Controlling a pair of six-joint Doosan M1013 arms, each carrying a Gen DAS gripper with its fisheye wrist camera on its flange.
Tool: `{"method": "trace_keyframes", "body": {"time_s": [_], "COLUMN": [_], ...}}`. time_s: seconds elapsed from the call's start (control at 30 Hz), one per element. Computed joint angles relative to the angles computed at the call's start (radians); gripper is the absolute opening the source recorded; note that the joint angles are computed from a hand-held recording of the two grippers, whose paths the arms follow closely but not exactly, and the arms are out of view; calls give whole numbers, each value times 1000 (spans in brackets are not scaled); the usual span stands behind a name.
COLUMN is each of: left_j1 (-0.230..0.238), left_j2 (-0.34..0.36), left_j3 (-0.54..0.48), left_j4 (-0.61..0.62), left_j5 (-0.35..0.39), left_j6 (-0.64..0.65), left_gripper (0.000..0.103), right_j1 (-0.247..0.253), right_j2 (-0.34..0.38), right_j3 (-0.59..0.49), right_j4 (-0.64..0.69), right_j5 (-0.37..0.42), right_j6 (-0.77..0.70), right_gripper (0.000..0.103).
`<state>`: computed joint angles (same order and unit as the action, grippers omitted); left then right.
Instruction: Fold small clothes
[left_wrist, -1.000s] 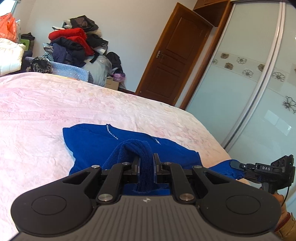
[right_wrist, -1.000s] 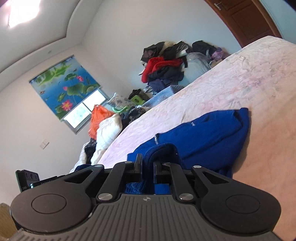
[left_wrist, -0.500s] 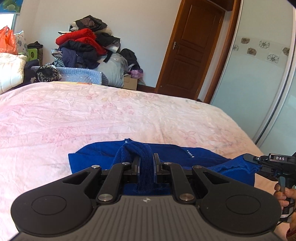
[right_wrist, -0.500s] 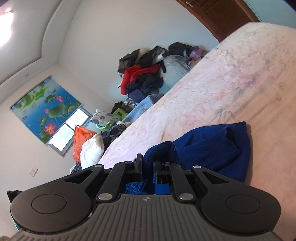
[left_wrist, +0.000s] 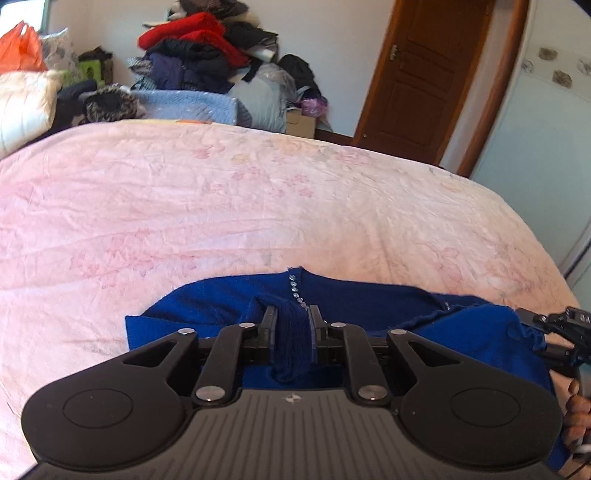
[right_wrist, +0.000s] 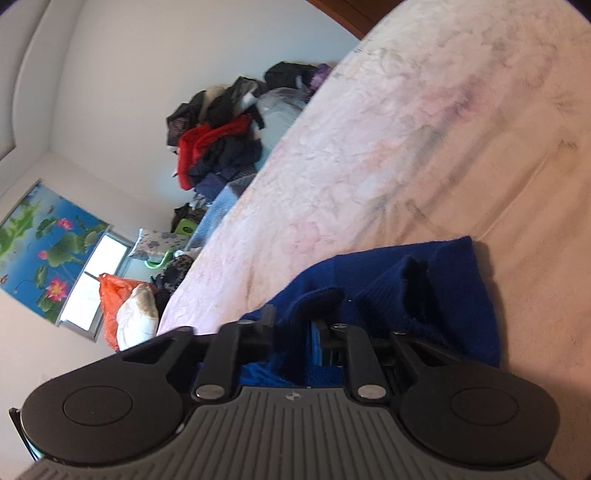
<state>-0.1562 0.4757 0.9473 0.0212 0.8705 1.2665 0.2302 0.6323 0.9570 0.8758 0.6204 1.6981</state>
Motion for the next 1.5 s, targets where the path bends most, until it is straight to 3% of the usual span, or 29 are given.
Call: {"method": "trace_keyframes", "body": {"time_s": [0.1, 0.17, 0.23, 0.3, 0.37, 0.43, 0.47, 0.53, 0.57, 0.63, 0.77, 0.83, 0.97, 1.1, 1.2, 1.27, 1.33, 1.5], "left_j1": [11, 21, 27, 27, 17, 10, 6, -8, -20, -51, -117, -117, -78, -62, -60, -57, -62, -77], "left_j2": [-7, -5, -14, -28, -38, -45, -49, -53, -54, -46, 1, 35, 88, 44, -3, -30, -42, -81], "left_j3": [7, -4, 8, 28, 45, 61, 71, 87, 98, 103, 100, 60, -54, 2, 62, 98, 121, 198], "left_j4": [41, 62, 84, 100, 117, 95, 76, 83, 121, 256, 673, 761, 705, 673, 597, 530, 503, 516], "left_j5": [-28, -19, -28, -40, -44, -44, -45, -54, -65, -59, -26, 31, 191, 161, 108, 81, 101, 91], "left_j6": [-76, -132, -190, -185, -140, -60, -7, 62, 88, 100, 3, -71, -169, -205, -187, -168, -157, -228], "left_gripper": [20, 30, 37, 45, 48, 49, 49, 51, 56, 70, 72, 72, 72, 72, 72, 73, 73, 73], "right_j1": [7, 29, 48, 54, 51, 48, 49, 66, 77, 88, 98, 100, 114, 115, 122, 132, 144, 171], "right_j2": [-11, -27, -39, -39, -17, 18, 33, 54, 55, 39, 34, 41, 34, 10, 23, 45, 33, -21], "right_j3": [13, 20, 23, 18, -29, -93, -122, -174, -178, -155, -159, -174, -168, -121, -143, -180, -159, -78], "right_j4": [-17, -207, -370, -323, -228, -194, -214, -377, -464, -505, -465, -479, -678, -652, -602, -678, -767, -923], "right_j5": [-56, -131, -182, -186, -88, 36, 89, 159, 158, 118, 119, 136, 137, 86, 129, 187, 157, 58], "right_j6": [-13, 76, 149, 39, -97, -145, -134, -24, 32, 55, -40, -51, 89, 67, -33, -2, 55, 131], "right_gripper": [50, 63, 65, 66, 69, 72, 76, 75, 74, 74, 85, 86, 85, 86, 93, 93, 88, 97]}}
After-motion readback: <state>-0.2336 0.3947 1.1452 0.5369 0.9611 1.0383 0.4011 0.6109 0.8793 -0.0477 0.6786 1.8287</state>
